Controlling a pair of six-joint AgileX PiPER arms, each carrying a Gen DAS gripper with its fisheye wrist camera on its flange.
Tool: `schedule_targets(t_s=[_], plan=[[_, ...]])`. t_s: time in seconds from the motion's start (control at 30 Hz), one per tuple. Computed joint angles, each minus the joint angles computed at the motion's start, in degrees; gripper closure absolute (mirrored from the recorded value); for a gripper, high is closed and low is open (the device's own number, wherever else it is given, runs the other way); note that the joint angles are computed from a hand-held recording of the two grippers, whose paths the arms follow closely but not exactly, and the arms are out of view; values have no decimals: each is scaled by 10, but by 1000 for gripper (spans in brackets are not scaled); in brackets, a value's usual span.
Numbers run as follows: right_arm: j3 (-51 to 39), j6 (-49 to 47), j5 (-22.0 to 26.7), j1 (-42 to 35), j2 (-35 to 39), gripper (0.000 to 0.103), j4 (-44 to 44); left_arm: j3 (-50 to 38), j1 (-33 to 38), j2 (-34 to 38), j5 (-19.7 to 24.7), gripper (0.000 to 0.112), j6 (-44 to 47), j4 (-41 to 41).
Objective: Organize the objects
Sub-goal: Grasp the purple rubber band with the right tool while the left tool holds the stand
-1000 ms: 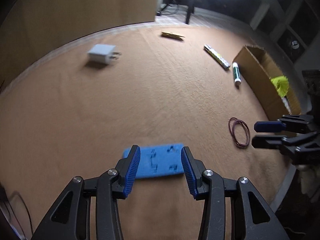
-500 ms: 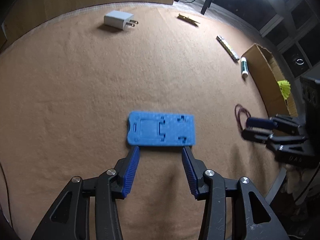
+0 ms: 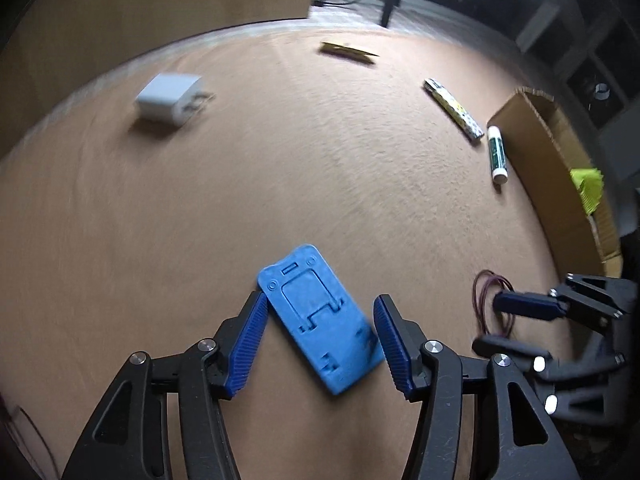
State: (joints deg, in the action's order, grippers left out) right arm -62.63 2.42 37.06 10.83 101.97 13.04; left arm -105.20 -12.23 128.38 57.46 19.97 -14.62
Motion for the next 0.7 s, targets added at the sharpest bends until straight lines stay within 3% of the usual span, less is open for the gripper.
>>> schedule_targets(t_s=[0.13, 0.33, 0.4, 0.5, 0.7], plan=[[-6, 53, 9, 25, 0, 70, -78, -9, -45, 5, -20, 54, -35, 80], [-18, 107, 27, 74, 9, 78, -186, 21, -41, -17, -33, 66, -19, 83], [-28, 101, 37, 82, 14, 90, -192, 39, -34, -29, -38, 70, -10, 79], [-27, 85, 43, 78, 12, 100, -183, 61, -24, -39, -46, 73, -1, 64], [-7, 37, 24, 30, -14, 100, -84, 107, 22, -65, -37, 73, 35, -5]])
